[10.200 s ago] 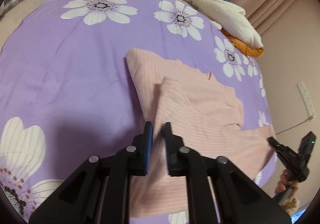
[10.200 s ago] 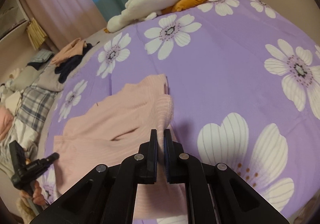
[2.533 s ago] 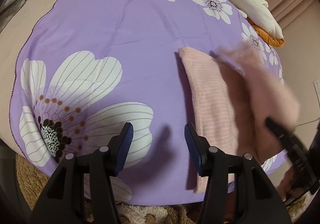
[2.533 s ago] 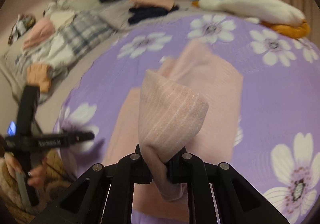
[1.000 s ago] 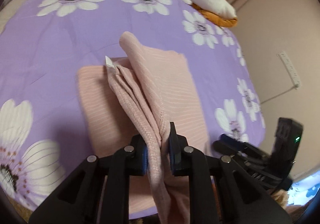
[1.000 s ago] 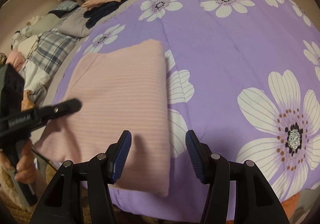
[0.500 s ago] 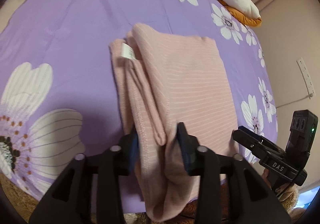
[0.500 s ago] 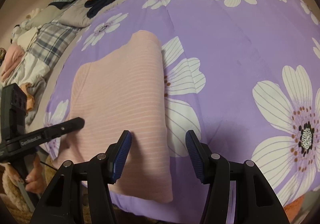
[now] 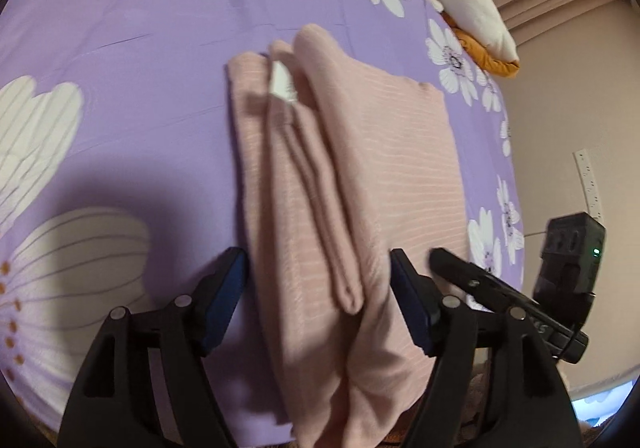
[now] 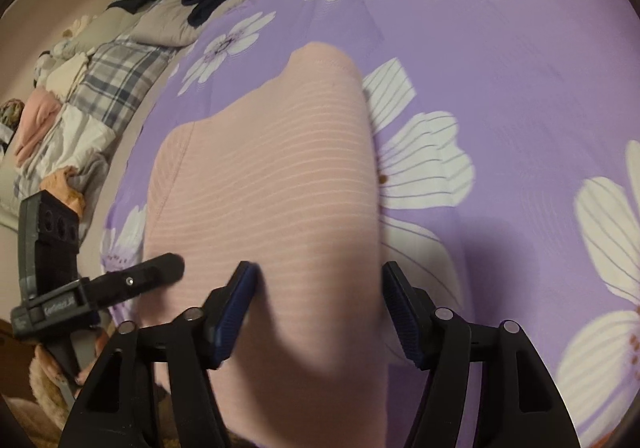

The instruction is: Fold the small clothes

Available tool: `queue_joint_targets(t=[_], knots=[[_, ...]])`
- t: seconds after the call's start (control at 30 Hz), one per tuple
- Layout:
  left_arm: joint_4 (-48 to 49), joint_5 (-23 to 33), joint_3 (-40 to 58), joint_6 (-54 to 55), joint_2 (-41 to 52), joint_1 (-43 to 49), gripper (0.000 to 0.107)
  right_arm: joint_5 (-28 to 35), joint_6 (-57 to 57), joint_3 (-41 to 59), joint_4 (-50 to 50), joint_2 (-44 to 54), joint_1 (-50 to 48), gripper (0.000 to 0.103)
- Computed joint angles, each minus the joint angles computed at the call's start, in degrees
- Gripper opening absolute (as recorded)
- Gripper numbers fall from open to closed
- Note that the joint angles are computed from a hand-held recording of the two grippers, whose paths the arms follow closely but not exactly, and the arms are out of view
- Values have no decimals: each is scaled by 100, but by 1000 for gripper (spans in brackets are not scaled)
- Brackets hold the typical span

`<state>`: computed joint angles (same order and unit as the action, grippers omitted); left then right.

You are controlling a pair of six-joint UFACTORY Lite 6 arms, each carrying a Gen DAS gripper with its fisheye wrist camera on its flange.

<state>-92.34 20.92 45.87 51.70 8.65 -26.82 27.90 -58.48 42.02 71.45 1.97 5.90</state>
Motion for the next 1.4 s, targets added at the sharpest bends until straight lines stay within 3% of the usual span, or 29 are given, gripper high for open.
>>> queue_joint_targets(t=[0.07, 0.13, 0.17, 0.23, 0.33, 0.57, 0.7, 0.83, 1.0, 1.27, 1.4], knots=[[-225, 202, 168, 202, 227, 21, 67, -86, -96, 14, 121, 32, 59, 65], [-124, 303, 315, 102, 368, -2, 49, -122, -207, -29, 209, -21, 66, 56], [-55, 290, 374, -38, 392, -61, 47, -115, -219, -44, 230, -45, 55, 52], [81, 53, 402, -259, 311, -215, 41, -76, -269, -114, 248, -155, -17, 35], [679, -260, 512, -881, 131, -447, 37, 73, -383, -232, 285, -432, -165, 27], [1959, -436, 1122, -1934, -83, -690, 36, 90, -97, -214, -167, -1224, -298, 25], [2477, -416, 1954, -2242, 372, -755, 36, 333, -342, 37, -68, -1257, -780, 25], [3607, -513, 3049, -3033, 1108, -919, 37, 286, -453, 361, -60, -1061, -1036, 25], [4332, -478, 4074, -3580, 1965, -969, 37, 324, -666, 768, 58, -592, -1415, 25], [5833, 155, 5781, -5108, 3634, -959, 38, -73, -752, 1268, 50, 609, -1388, 25], [5930, 91, 5791, -5179, 3848, -992, 44, -259, -679, 1376, -50, 1099, -1376, 26]])
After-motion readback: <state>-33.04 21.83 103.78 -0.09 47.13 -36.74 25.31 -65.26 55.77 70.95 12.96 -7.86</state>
